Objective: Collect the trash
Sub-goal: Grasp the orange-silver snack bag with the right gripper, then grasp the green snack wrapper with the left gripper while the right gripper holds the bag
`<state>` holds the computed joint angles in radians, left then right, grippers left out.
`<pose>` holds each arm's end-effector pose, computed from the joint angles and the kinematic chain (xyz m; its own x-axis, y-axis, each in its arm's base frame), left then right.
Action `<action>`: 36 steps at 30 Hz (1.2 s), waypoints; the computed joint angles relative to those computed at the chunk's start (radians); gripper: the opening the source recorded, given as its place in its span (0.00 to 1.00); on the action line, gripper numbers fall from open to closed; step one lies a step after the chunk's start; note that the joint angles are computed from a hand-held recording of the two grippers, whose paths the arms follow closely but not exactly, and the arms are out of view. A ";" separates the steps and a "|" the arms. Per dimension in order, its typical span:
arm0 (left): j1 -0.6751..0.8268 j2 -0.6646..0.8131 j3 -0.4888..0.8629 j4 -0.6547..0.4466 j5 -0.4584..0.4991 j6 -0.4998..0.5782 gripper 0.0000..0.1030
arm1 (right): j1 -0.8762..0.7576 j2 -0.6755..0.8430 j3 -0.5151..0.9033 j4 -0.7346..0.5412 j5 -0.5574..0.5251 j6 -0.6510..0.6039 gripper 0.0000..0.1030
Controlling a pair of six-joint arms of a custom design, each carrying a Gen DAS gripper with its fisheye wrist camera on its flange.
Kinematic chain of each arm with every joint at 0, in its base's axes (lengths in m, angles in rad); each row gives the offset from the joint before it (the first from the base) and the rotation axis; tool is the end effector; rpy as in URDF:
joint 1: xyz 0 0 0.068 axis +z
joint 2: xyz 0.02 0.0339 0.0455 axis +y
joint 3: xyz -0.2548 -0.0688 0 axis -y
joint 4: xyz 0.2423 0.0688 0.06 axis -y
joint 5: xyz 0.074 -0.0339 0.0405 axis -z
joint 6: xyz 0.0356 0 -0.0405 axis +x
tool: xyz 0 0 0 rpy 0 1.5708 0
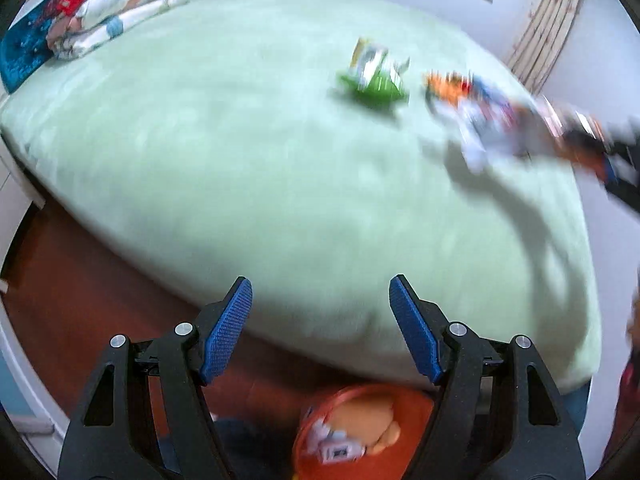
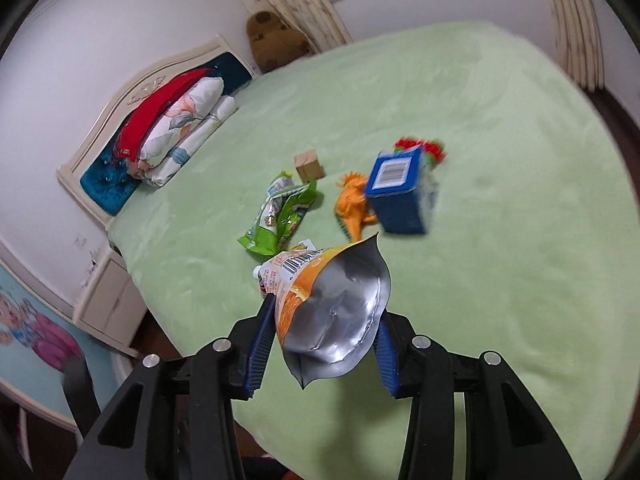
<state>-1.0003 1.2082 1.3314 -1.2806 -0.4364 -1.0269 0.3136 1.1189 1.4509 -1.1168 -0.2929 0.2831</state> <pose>0.1236 -0.1647 0.3437 -0.8301 -0.1423 -0.5391 -0.0759 0.9867 -0.1435 0.1821 0.0698 0.4020 -0.7822 0.0275 -0.6224 -0.2824 0.8748 0.3936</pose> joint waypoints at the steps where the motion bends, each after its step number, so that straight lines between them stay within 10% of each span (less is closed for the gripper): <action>1: 0.054 0.031 0.039 0.027 0.009 0.060 0.68 | -0.026 -0.032 0.000 -0.023 -0.008 -0.031 0.43; 8: 0.289 0.301 0.285 0.159 0.129 0.300 0.68 | -0.183 -0.159 -0.011 -0.130 -0.080 -0.169 0.43; 22: 0.415 0.775 0.854 -0.041 0.139 0.429 0.67 | -0.329 -0.263 -0.093 -0.215 -0.171 -0.300 0.43; 36: 0.446 0.870 0.993 -0.101 0.196 0.471 0.54 | -0.338 -0.298 -0.096 -0.245 -0.199 -0.302 0.43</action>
